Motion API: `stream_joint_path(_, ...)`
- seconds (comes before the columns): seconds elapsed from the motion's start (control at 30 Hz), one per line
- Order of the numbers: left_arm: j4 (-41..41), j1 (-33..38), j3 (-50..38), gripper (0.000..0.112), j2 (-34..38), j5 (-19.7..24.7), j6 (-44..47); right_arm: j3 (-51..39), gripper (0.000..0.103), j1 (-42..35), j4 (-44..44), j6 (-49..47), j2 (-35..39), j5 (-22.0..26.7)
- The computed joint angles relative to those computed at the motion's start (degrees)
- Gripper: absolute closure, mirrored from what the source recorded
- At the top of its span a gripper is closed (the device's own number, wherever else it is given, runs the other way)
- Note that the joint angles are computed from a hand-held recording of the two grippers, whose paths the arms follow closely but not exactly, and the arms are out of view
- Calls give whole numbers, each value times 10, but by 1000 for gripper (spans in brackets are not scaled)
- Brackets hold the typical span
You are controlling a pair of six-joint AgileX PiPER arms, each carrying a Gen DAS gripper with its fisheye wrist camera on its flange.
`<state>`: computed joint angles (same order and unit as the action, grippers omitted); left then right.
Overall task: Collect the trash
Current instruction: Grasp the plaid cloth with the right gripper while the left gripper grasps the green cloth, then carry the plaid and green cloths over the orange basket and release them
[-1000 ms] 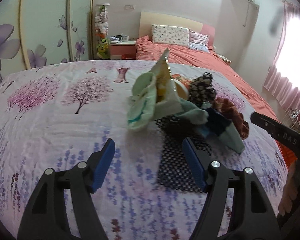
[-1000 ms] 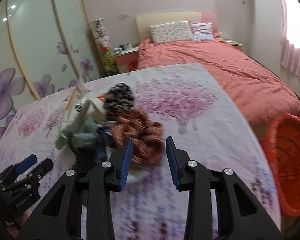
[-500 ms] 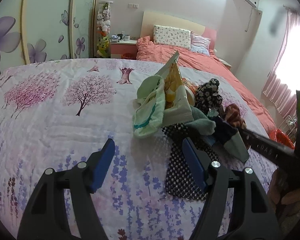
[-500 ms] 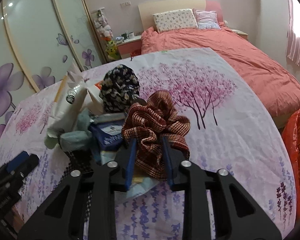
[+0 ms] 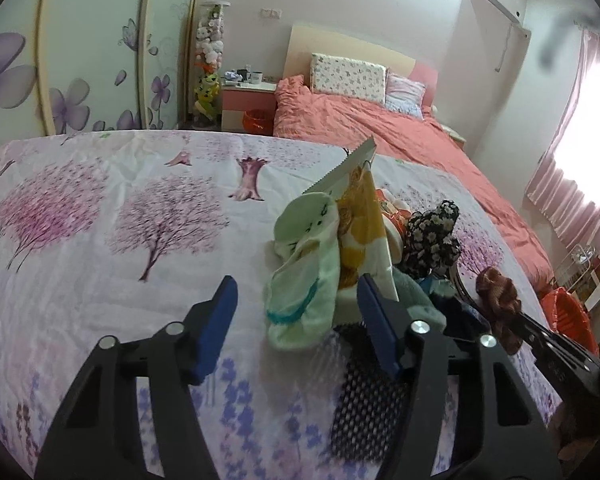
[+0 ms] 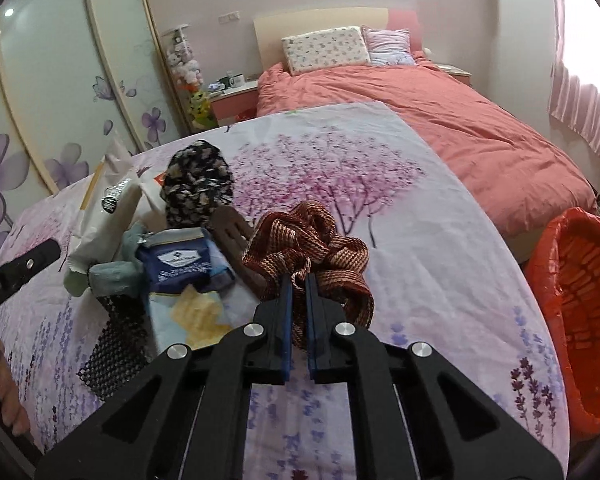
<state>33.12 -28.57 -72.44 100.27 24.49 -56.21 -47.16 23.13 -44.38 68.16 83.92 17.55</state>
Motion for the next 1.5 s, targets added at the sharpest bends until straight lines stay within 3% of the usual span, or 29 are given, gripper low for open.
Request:
stream_joint_path(0.23, -86, 6, -91, 75, 79, 44, 103, 12, 97, -15, 14, -25, -7, -19)
stream_joint_path(0.37, -125, 17, -107, 102, 94, 57, 146, 19, 97, -22, 25, -37, -23, -23)
stream_joint_path(0.43, -139, 24, -94, 105, 84, 48, 156, 25, 97, -27, 27, -42, -31, -25)
stream_joint_path(0.73, -89, 18, -39, 107, 8, 34, 121, 42, 97, -44, 55, -71, -79, -24)
stream_joint_path(1.13, -68, -46, -36, 107, -67, 69, 93, 70, 97, -40, 27, -47, -175, 15)
stream_joint_path(1.5, -55, -124, -88, 107, -83, 104, 80, 98, 97, -78, 70, -99, -264, 33)
